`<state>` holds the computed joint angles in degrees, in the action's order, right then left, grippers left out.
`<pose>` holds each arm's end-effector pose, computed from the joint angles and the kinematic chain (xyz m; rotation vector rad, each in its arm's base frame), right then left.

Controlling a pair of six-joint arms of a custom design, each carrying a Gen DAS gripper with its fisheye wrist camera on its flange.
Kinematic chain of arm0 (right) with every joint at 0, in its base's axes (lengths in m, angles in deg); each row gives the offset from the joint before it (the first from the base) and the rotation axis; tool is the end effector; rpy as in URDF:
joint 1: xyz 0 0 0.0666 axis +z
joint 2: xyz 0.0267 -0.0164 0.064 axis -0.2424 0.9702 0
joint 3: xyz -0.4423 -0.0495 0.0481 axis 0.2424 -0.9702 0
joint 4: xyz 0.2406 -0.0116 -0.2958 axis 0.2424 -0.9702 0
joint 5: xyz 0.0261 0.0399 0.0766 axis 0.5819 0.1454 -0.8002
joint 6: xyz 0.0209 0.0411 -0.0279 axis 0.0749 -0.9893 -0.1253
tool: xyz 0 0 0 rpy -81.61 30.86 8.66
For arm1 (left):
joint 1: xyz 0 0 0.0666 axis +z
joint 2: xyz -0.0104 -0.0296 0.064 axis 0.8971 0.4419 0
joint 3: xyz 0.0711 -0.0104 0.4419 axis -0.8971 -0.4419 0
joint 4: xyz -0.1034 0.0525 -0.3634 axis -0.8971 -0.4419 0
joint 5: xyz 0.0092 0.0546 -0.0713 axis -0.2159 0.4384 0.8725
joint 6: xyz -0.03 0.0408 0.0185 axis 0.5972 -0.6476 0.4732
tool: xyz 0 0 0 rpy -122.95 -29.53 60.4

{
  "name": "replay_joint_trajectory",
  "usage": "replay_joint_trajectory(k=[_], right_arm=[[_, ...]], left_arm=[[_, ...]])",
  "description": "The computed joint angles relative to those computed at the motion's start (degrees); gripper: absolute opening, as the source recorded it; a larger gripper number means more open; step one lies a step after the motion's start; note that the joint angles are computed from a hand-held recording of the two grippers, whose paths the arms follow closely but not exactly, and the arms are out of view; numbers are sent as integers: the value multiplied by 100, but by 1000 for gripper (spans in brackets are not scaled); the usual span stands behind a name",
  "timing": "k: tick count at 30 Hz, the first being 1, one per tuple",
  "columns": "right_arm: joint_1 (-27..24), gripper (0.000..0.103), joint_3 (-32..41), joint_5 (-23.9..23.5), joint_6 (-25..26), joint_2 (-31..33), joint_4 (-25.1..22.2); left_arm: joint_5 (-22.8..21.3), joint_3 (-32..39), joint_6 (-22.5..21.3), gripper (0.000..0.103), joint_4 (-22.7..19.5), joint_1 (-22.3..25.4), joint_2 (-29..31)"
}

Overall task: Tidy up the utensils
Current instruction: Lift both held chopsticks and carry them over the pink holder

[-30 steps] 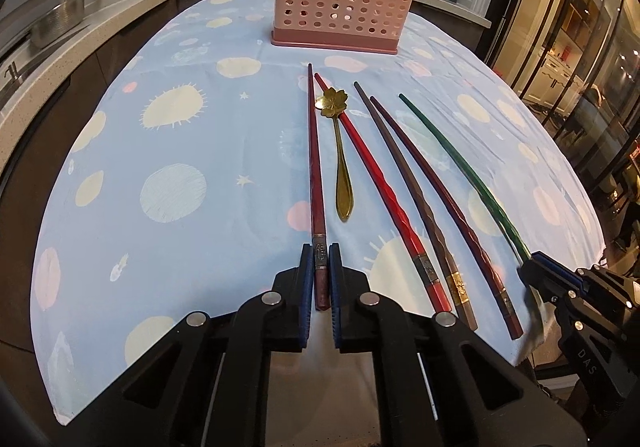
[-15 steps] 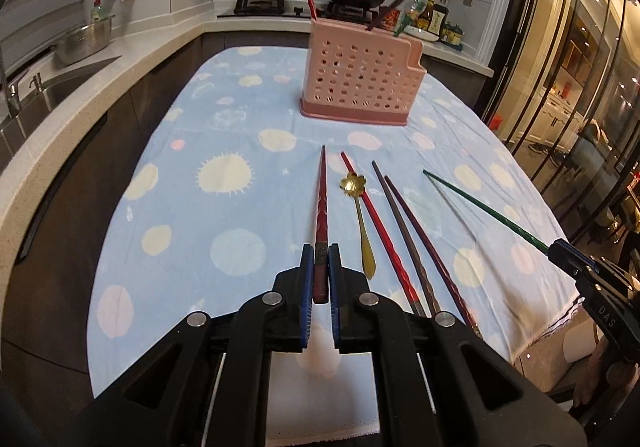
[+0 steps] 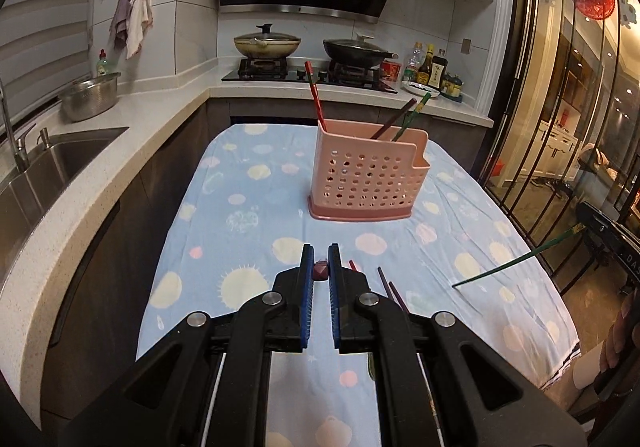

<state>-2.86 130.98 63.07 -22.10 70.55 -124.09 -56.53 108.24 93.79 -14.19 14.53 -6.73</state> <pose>0.3791 0.0837 0.5681 -0.3701 2.0090 0.3809 0.3074 -0.3208 0.5665 -0.2364 2.1623 -0.0190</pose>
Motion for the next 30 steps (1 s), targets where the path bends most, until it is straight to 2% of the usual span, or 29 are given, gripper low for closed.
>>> replay_joint_trajectory(k=[10, 18, 24, 30], right_arm=[[23, 6, 687, -163, -76, 504, -9], [40, 6, 1484, -230, -274, 984, 16], [134, 6, 2301, -167, -375, 1468, -62], [263, 6, 3402, -25, -497, 2107, -286]], left_arm=[[100, 741, -844, 7, 124, 401, 280], [9, 1421, -1489, 7, 265, 576, 520], [-109, 2384, -2148, 7, 322, 725, 897], [64, 3439, -2605, 7, 276, 1022, 1374]])
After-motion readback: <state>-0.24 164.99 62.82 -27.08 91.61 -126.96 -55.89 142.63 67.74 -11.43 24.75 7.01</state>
